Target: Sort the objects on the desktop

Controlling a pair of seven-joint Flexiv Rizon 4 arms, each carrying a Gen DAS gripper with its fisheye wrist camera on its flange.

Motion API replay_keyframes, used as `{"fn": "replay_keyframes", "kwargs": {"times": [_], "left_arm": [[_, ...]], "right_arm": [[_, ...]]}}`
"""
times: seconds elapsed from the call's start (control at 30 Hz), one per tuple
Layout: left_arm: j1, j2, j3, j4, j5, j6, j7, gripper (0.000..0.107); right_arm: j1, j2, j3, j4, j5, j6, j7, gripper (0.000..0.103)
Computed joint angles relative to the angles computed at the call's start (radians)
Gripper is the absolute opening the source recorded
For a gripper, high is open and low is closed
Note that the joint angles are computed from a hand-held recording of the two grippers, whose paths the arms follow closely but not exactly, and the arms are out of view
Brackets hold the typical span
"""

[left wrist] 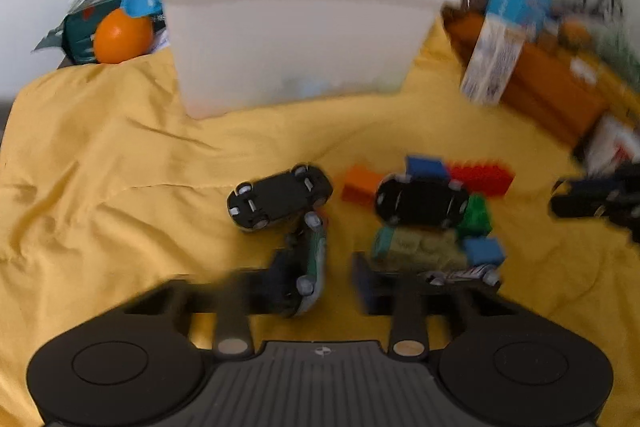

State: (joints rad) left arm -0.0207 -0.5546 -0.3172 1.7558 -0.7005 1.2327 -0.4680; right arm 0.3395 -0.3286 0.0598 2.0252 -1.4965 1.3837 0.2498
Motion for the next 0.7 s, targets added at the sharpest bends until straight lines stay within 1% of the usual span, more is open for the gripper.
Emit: {"fn": "replay_keyframes", "kwargs": {"times": [0.03, 0.23, 0.3, 0.43, 0.57, 0.7], "left_arm": [[-0.01, -0.002, 0.017, -0.005, 0.015, 0.001, -0.018, 0.022], [0.016, 0.009, -0.004, 0.012, -0.01, 0.011, -0.002, 0.02], [0.031, 0.018, -0.024, 0.023, -0.041, 0.019, 0.016, 0.02], [0.056, 0.048, -0.068, 0.053, -0.135, 0.05, 0.081, 0.02], [0.055, 0.078, -0.077, 0.06, -0.232, 0.061, 0.118, 0.02], [0.044, 0.114, -0.09, 0.055, -0.36, 0.067, 0.198, 0.02]], "right_arm": [[0.001, 0.001, 0.002, 0.003, 0.006, -0.003, -0.003, 0.021], [0.001, 0.012, 0.002, 0.015, 0.006, -0.011, 0.009, 0.021], [-0.005, 0.013, -0.001, 0.015, -0.01, -0.003, 0.017, 0.021], [-0.011, 0.012, 0.003, 0.01, -0.035, -0.004, 0.04, 0.021], [-0.011, 0.009, 0.008, -0.001, -0.038, -0.011, 0.039, 0.021], [-0.011, 0.01, 0.009, -0.022, -0.045, -0.012, 0.028, 0.021]]}}
